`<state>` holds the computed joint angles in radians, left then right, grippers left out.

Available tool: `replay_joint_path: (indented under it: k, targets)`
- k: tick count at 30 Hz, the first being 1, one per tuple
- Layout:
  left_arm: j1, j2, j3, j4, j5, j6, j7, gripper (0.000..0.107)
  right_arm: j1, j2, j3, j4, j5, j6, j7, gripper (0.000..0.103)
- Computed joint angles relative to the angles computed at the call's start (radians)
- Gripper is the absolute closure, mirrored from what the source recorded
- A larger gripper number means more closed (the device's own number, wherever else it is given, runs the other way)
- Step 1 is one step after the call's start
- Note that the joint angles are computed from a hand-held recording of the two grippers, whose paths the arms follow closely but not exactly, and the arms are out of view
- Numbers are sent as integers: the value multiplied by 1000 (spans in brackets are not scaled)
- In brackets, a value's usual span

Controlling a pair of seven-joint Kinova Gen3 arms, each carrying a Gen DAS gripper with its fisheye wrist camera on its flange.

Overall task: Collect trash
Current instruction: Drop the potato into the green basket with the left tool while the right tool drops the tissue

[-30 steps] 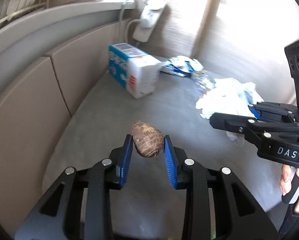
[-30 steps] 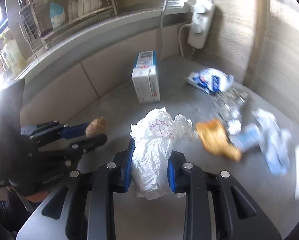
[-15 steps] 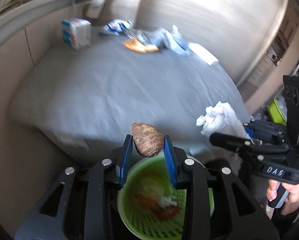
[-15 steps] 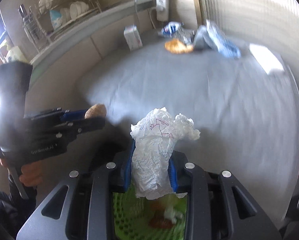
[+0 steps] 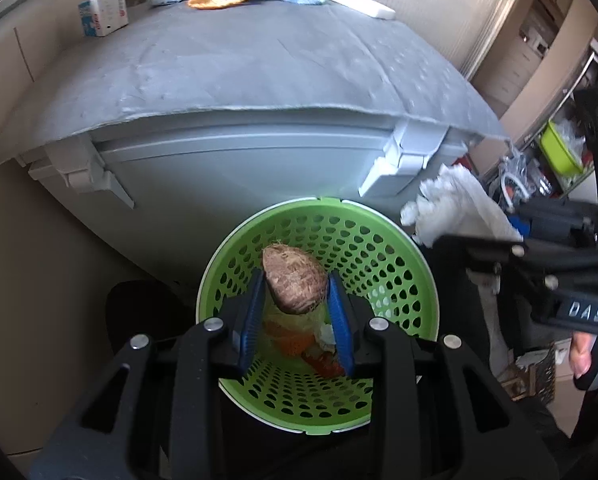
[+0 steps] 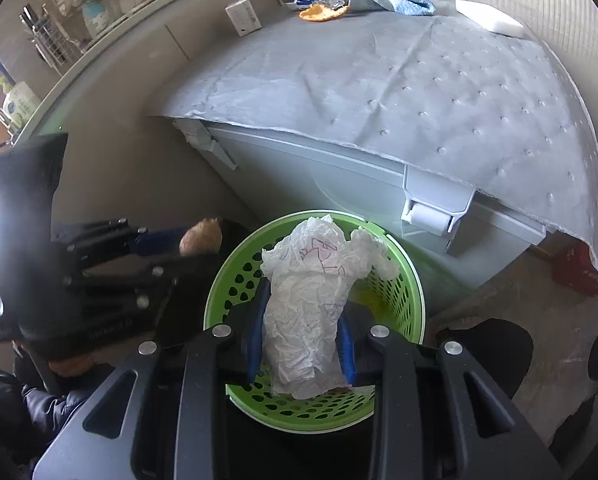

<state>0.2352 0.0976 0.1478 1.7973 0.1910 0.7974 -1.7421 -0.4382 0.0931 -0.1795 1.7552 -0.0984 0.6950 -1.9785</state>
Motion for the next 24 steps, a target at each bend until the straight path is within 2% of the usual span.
replay_joint_path:
  k: [8,24]
  targets:
    - [19,14,5,-14,-47,6,14,76,-2,33,1,-24,-8,7,12,71]
    - [23,38,10,-29,-37,19,-15,76,-24,86,5,-75,5,30,-10,71]
